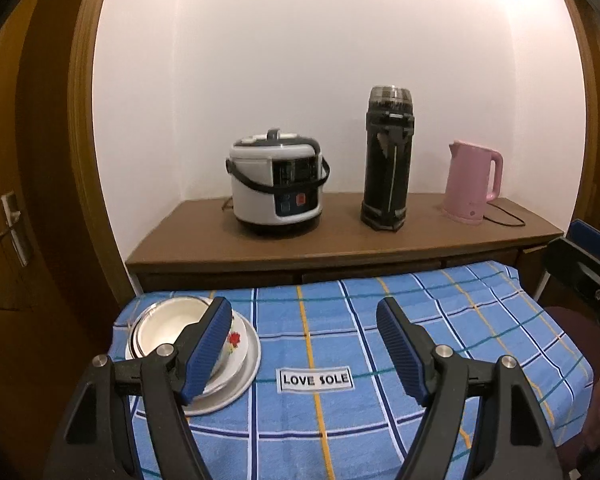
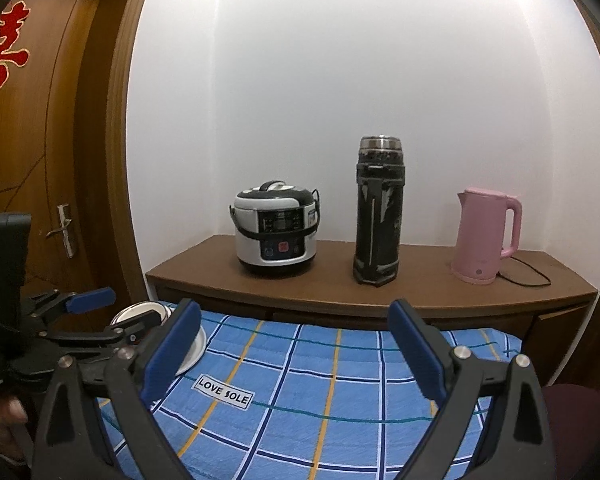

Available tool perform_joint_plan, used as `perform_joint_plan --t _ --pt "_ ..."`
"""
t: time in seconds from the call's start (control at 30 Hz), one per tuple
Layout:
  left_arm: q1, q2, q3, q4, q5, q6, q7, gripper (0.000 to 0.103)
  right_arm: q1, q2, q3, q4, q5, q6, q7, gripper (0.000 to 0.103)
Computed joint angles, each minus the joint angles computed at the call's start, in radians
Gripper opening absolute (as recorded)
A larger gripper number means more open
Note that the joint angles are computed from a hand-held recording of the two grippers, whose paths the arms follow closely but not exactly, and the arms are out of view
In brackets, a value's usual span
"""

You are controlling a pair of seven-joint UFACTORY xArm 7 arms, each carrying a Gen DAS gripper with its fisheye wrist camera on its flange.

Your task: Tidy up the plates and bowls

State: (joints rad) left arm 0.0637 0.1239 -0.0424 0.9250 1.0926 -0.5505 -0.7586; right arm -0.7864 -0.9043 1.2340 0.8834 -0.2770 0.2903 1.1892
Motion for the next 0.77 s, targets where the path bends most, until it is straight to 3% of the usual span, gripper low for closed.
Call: perform_joint_plan --t 0.13,0.33,0.4,0.5,0.6,0.7,0.77 --pt "-0.009 -0.015 0.001 -0.024 -0.040 -0.038 0.048 0.077 0.022 -0.032 -0.024 -0.012 -0.004 0.014 0.003 0.098" --pt "-0.003 0.001 0.001 0.030 0.093 -0.048 -0.103 0.077 0.051 -0.051 -0.049 -0.031 -0.012 0.025 0.010 0.098" --pt "-0.013 0.003 0.004 0.022 0.067 -0.056 -0.082 0.077 0.060 -0.054 -0.056 -0.040 -0.015 0.029 0.015 0.098" --pt "-0.016 0.015 0.003 0.040 0.108 -0.066 -0.118 0.077 0.077 -0.056 -0.067 -0.052 -0.020 0.037 0.023 0.098" --pt "-0.037 0.002 0.004 -0.004 0.009 -0.078 -0.003 0.077 0.096 -0.062 -0.080 -0.066 -0.028 0.042 0.034 0.098" --pt "-0.042 -0.009 -0.001 -0.019 -0.009 -0.075 0.012 0.077 0.117 -0.073 -0.096 -0.080 -0.039 0.056 0.045 0.098" --pt "-0.055 -0.022 -0.002 -0.046 -0.074 -0.078 0.079 0.077 0.125 -0.074 -0.102 -0.086 -0.047 0.060 0.052 0.098"
